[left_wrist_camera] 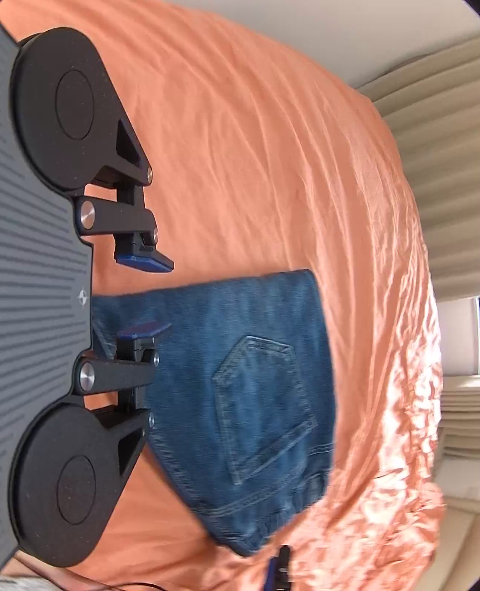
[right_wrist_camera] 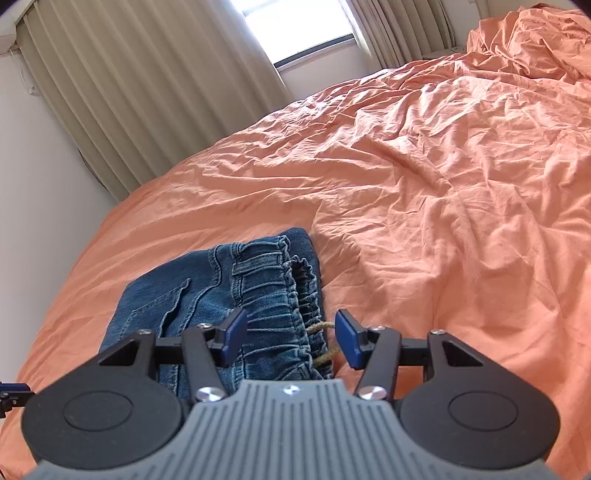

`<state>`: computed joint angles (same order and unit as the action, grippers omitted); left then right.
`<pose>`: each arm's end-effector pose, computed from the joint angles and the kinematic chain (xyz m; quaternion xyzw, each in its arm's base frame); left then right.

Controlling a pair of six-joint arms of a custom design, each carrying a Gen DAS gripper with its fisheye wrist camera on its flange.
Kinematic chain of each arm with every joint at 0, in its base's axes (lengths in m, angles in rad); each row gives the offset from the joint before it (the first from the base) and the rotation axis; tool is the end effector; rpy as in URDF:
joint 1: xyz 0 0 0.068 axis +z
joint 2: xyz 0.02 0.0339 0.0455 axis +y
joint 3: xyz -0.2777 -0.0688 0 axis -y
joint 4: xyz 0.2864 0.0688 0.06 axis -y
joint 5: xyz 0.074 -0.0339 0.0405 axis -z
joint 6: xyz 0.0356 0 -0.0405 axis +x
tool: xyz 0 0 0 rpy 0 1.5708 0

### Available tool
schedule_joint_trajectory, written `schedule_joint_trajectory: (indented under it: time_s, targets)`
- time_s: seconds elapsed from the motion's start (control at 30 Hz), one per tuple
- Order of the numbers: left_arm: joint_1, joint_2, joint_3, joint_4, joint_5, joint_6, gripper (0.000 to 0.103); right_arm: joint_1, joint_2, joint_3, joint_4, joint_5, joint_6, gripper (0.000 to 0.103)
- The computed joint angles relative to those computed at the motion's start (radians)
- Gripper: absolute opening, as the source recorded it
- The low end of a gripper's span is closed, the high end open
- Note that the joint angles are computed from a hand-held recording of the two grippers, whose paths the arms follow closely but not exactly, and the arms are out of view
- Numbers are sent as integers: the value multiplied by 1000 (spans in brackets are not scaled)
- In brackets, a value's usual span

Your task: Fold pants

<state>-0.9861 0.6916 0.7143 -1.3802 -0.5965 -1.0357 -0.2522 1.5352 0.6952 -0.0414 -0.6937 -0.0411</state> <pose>0.0790 -0.0832 0.2560 -0.0548 0.9494 0.0690 0.3016 0.3063 -0.0554 0.1396 -0.0210 0.8923 0.2701 0.3611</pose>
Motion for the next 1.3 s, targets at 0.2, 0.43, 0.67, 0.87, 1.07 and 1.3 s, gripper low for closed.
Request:
schedule_joint_trajectory:
  time_s: [0.2, 0.43, 0.67, 0.87, 1.07, 1.3]
  targets:
    - [670, -308, -244, 402, 421, 446, 65, 23, 159, 134, -49, 5, -41, 67]
    - [1263, -450, -491, 629, 910, 625, 65, 19, 399, 341, -207, -120, -70, 68]
    - [1522, -107, -574, 999, 1242, 649, 65, 11, 641, 548, -358, -303, -44, 68]
    - [1516, 59, -598, 1208, 1307, 615, 60, 16, 703, 586, -338, -375, 14, 48]
    - [1462, 23, -608, 1215, 1282, 573, 15, 12, 647, 537, -309, -385, -3, 30]
    - [1349, -317, -589, 971, 1131, 512, 6, 27, 470, 401, -199, -328, 64, 24]
